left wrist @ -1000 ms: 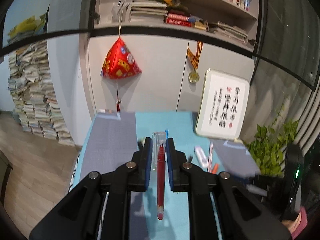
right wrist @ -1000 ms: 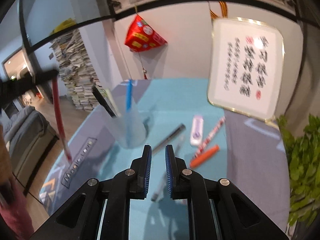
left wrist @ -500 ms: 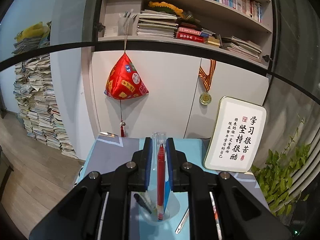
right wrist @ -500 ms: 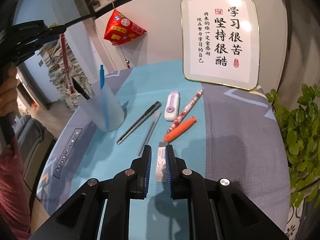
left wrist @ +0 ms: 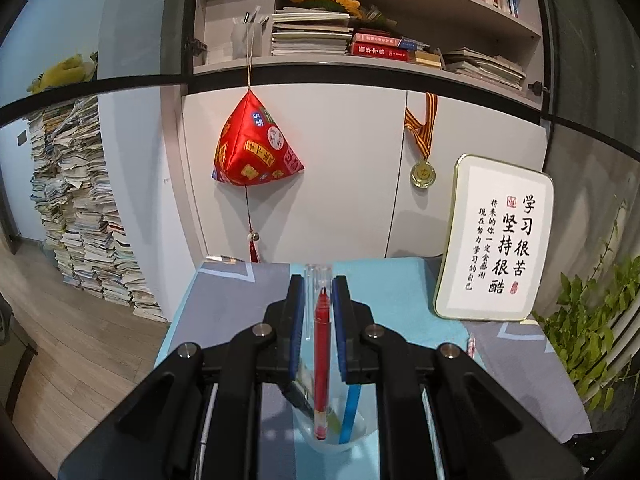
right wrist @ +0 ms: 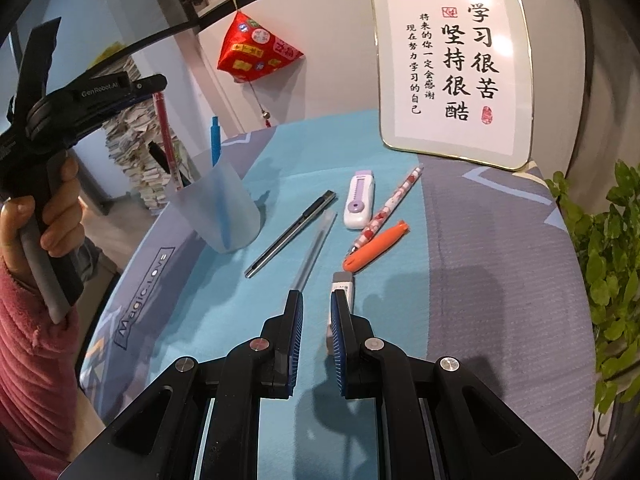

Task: Organize stationery
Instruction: 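Lower the red pen into the frosted cup and open the left tool, then grasp the silver utility knife with the left tool while the right tool grasps the clear pen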

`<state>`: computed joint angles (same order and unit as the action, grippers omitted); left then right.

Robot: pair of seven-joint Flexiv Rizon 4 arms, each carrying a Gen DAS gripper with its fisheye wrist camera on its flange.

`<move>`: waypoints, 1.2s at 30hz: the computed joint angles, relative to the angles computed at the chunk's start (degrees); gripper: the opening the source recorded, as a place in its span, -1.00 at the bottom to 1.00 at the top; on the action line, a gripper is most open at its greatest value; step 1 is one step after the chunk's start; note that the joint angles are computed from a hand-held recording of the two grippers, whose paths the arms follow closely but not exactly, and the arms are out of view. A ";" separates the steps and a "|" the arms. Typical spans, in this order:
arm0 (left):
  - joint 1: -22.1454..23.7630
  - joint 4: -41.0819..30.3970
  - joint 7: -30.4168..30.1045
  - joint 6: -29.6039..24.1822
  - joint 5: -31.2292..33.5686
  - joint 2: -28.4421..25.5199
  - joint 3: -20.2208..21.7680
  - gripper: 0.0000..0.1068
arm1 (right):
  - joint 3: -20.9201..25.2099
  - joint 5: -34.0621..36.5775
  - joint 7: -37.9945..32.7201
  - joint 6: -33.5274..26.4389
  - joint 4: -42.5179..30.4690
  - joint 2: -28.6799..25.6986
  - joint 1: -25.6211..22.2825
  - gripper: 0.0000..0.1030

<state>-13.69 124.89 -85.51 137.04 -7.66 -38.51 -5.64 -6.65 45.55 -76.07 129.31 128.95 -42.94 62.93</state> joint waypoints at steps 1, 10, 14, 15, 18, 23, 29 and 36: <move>0.11 0.20 -0.12 0.03 0.15 -0.05 -0.04 -0.77 | 0.00 -0.01 -0.06 -0.28 -0.05 -0.01 0.06 -0.76; 1.51 2.38 -1.70 0.33 2.01 -0.51 -0.40 -0.77 | -0.43 -0.78 1.28 -1.71 -0.08 -0.28 0.56 -0.75; 2.19 2.91 -2.10 -0.41 3.21 -0.53 -0.68 -0.76 | -0.81 -1.36 2.08 -2.22 0.09 -0.32 0.85 -0.75; 2.24 2.98 -2.18 -0.56 3.38 -0.55 -0.70 -0.76 | -1.00 -1.41 2.33 -2.47 0.09 -0.34 1.00 -0.75; 2.12 3.25 -2.10 -0.78 3.68 -0.58 -0.56 -0.76 | -1.41 -1.95 3.09 -2.85 0.28 -0.33 1.29 -0.75; 2.68 3.99 -2.77 0.24 4.71 -0.42 -0.65 -0.76 | -2.40 -2.44 3.97 -3.32 0.72 -0.36 2.26 -0.75; 3.73 6.06 -4.43 2.96 6.34 0.59 -0.74 -0.49 | -3.04 -3.87 5.27 -4.06 1.06 -0.55 2.58 -0.75; 3.98 9.15 -1.00 6.98 13.25 0.15 -0.58 -0.46 | -4.72 -6.50 7.16 -6.31 0.48 -1.47 3.88 -0.42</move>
